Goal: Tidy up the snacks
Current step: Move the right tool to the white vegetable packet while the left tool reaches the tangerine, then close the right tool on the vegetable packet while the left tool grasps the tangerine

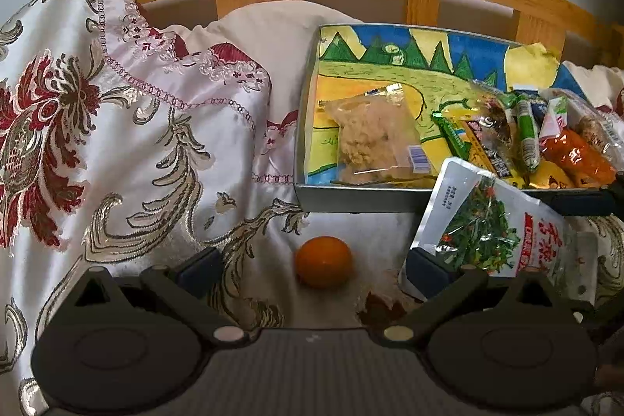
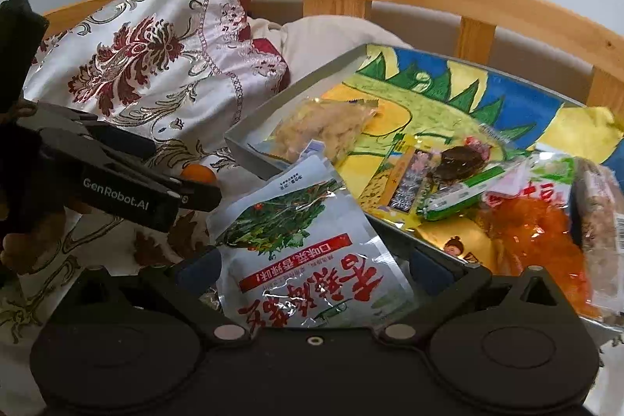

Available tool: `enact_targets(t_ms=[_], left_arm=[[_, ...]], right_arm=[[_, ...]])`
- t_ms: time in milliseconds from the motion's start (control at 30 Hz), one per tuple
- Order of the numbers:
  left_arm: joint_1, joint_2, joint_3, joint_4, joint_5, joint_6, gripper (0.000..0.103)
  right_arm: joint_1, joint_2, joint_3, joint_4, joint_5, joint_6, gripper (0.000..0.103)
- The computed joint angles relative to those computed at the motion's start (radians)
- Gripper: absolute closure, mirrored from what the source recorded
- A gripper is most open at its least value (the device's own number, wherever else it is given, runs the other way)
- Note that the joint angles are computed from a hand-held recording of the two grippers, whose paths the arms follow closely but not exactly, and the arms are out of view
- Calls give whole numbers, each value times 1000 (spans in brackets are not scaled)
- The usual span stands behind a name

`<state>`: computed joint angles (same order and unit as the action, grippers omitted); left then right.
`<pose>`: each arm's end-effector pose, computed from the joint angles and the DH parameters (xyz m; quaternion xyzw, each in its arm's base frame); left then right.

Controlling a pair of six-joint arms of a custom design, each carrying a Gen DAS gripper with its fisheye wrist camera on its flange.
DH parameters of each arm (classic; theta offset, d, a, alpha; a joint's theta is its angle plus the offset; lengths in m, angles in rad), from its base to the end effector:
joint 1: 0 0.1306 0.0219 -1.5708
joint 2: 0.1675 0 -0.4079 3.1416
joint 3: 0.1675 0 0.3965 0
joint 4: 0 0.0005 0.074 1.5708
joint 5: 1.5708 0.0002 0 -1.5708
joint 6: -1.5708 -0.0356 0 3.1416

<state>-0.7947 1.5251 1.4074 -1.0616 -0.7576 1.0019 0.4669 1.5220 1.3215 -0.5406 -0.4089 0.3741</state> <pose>0.3695 -0.3423 0.3965 -0.1658 0.8990 0.0846 0.3963 0.4737 0.2540 0.3845 -0.4405 0.7847 0.2039 0.3856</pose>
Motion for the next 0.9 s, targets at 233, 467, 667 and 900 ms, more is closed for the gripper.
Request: enact_targets(t_ms=[233, 467, 667, 900], left_arm=[[6, -3, -13, 25, 12, -16, 1], [10, -20, -43, 74, 23, -28, 1], [9, -26, -58, 100, 16, -60, 2], [6, -35, -75, 146, 13, -97, 20]], right_arm=[[-2, 31, 42, -90, -66, 68, 1], [-3, 38, 54, -126, -103, 101, 1], [4, 35, 61, -174, -124, 182, 1], [38, 10, 16, -148, -49, 277, 1]])
